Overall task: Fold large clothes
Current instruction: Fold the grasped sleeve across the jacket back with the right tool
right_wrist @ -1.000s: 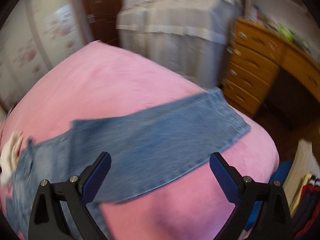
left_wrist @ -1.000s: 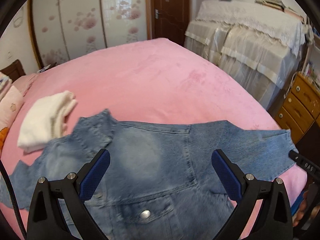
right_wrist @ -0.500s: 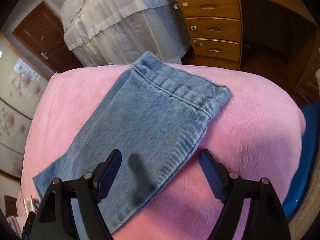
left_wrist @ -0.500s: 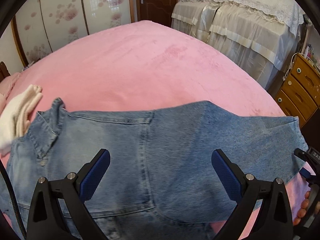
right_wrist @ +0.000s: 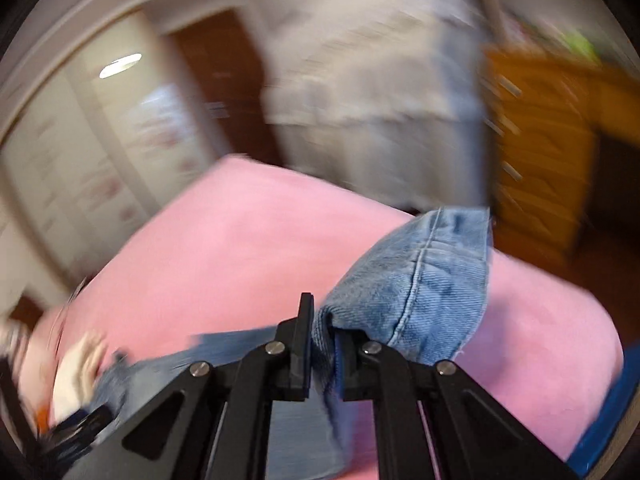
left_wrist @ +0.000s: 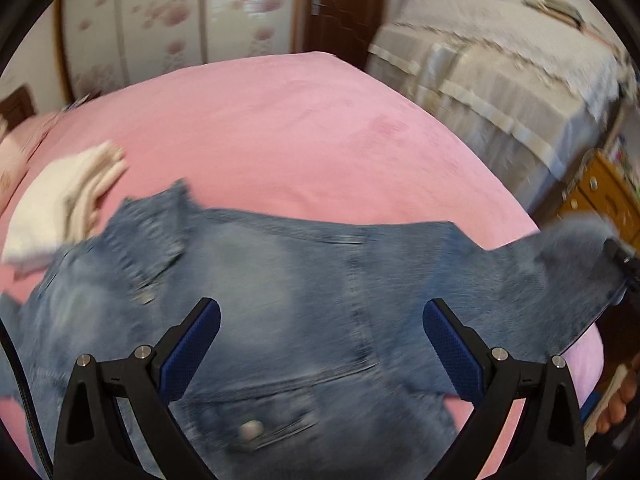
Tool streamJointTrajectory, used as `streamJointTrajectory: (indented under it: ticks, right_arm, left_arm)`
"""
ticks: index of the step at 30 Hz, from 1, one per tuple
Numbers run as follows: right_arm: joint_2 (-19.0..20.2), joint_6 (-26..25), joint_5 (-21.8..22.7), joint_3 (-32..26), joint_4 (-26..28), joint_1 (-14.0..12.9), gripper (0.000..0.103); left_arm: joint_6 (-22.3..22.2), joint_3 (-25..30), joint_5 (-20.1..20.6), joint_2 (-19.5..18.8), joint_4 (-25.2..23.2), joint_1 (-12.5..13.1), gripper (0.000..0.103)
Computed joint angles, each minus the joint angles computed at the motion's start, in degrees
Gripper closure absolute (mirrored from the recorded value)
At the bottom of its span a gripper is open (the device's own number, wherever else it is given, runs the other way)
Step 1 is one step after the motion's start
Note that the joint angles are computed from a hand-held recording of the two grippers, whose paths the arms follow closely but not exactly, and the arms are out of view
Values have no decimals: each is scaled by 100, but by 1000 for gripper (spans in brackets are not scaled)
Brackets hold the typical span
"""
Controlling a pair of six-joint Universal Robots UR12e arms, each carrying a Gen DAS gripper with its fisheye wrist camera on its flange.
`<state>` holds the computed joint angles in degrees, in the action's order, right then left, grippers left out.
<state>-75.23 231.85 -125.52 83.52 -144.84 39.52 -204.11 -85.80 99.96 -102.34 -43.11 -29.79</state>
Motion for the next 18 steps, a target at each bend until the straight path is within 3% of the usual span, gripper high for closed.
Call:
streamJointTrajectory:
  ticks: [4,7,9,11,13,15,18]
  right_arm:
    - [598,-1591,497,-908,-439,380,95]
    - [1057,-2226,958,-1488,-83,577,91]
    - [1356,-2369,1281,-1821,476,682,84]
    - [1624,-2463,1632,-2049,1086,782,55]
    - [1838,-2469,1780,-2263,1900,862,53]
    - [1873,-2393,1960,-2274,2215,874,53]
    - [1639,-2251,2162,-1930,1877,892,53]
  left_arm:
    - [-340,-579,-72,491,77,292,2]
    - [-537,-1027,-41,803,86,517,2]
    - [-639,-1287,-117,955,-17,673,2]
    - [-714,-1496,-363,1059,-194,845,2]
    - [-723,-1672,-827,1131,-314,1024,5]
    - [-689,-1823,-1330,1160,-247,1151,9]
    - [-557,-1932,-1910,1141,-4,1249,11]
